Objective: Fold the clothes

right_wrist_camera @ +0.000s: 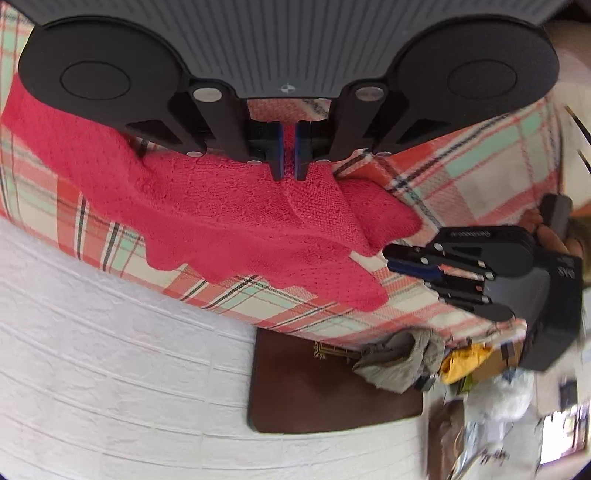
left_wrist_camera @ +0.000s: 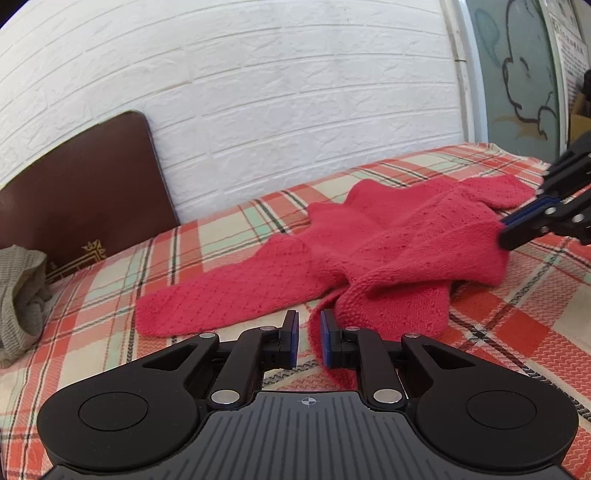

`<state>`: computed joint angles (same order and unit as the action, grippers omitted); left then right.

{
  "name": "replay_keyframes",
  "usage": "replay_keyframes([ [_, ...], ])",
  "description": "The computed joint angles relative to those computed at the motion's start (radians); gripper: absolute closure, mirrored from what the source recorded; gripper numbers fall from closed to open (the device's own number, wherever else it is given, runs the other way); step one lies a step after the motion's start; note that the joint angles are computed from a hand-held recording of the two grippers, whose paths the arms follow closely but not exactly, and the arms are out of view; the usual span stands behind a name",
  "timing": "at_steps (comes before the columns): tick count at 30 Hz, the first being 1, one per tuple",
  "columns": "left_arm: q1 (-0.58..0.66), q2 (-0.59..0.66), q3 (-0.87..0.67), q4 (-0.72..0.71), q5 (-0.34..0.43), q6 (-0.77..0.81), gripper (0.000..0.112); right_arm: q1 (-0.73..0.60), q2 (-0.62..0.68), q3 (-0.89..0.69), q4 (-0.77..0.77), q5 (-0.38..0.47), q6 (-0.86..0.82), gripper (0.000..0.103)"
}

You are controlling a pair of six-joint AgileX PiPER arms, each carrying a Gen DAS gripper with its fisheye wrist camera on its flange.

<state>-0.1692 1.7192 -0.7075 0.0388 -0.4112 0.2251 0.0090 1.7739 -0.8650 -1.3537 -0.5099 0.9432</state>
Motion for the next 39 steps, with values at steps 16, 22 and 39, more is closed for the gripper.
replay_keyframes([
  [16, 0.037, -0.076, 0.089, 0.431, -0.057, -0.187, 0.041, -0.256, -0.133, 0.217, 0.290, -0.152, 0.027, 0.099],
  [22, -0.016, 0.001, 0.025, 0.329, -0.042, 0.050, 0.035, -0.257, -0.125, 0.226, 0.303, -0.155, 0.030, 0.099],
  [39, 0.057, 0.092, -0.172, 0.974, 0.043, -0.584, 0.103, -0.199, -0.189, 0.276, 0.415, -0.070, -0.018, 0.089],
])
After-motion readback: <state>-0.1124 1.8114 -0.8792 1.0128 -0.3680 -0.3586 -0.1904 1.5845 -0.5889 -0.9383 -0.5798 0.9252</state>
